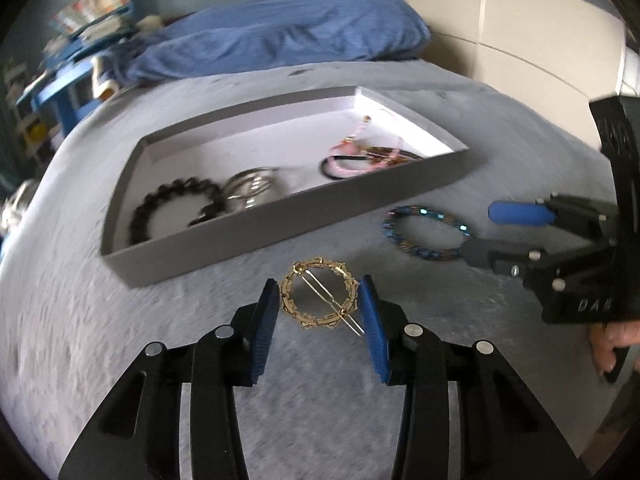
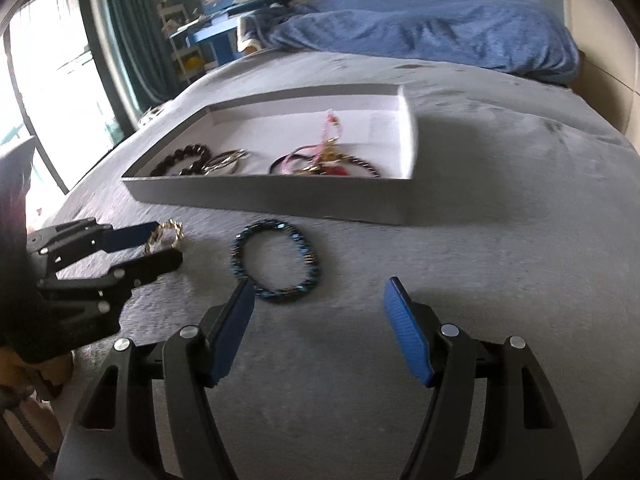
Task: Organize jewelry
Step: 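Grasp the gold ring brooch with the left tool while the right tool grasps the blue bead bracelet, then carry the gold brooch and blue bracelet into the tray and open both tools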
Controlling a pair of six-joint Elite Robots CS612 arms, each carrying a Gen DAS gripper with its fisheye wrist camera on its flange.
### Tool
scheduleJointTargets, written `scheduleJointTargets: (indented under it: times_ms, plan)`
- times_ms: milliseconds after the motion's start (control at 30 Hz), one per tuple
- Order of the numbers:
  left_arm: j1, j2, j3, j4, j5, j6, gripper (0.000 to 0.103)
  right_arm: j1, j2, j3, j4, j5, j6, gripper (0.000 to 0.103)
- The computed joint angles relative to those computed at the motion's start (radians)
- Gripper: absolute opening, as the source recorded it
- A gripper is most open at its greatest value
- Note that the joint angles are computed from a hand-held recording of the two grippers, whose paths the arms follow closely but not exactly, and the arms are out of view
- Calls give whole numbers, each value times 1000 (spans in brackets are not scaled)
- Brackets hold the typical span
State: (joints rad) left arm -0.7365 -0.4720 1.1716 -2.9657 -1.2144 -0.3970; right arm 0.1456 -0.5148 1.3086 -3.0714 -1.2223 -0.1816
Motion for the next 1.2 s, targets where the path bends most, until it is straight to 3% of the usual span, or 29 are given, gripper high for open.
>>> scheduleJointTargets:
  times_ms: [133, 333, 433, 533, 767, 1200]
  plan:
    - [5, -4, 7, 12, -8, -32, 43, 10, 5, -18, 33, -14, -23, 74]
    - [10, 5, -20, 71, -25, -43, 43, 20, 20, -54, 66, -43, -18, 73]
    - [11, 6, -23, 82, -25, -44, 44, 24, 23, -60, 72, -51, -34, 60]
    - [12, 9, -28, 87, -24, -42, 45, 22, 23, -54, 58, -30, -45, 38]
    - [13, 10, -30, 84, -26, -43, 46, 10, 19, -29, 11, 29, -22, 11]
    - [13, 9, -23, 66, -27, -40, 43, -14, 10, 10, -74, 135, 61, 7]
